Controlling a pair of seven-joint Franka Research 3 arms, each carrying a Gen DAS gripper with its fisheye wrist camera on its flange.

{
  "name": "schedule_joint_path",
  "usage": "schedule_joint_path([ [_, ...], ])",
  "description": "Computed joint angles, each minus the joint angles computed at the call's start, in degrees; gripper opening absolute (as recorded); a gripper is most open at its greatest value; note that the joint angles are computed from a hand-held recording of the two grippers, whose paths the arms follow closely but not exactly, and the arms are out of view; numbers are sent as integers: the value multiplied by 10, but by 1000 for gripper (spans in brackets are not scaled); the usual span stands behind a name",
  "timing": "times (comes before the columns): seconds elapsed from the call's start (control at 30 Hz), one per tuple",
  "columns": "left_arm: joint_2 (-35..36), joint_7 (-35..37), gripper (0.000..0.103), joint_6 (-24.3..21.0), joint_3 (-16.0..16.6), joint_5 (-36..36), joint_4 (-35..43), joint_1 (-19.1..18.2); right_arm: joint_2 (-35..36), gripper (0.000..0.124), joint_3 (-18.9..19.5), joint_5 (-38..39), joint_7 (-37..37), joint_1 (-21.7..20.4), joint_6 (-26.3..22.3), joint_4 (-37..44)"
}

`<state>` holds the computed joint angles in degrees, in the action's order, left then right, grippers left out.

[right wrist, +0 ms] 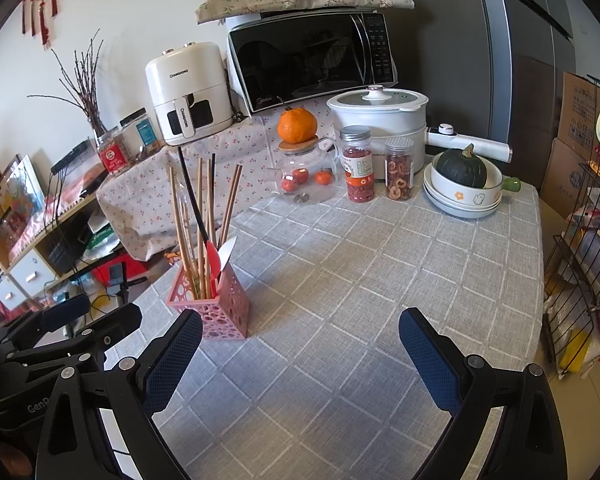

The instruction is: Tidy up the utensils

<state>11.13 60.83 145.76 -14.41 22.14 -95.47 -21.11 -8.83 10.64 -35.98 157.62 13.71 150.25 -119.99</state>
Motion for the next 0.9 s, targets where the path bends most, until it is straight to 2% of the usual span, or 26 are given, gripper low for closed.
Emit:
schedule_joint_path([
  [0.9, 7, 1, 81, -5, -1, -4, 8, -5, 3, 100, -2, 3, -6, 3, 0, -2],
])
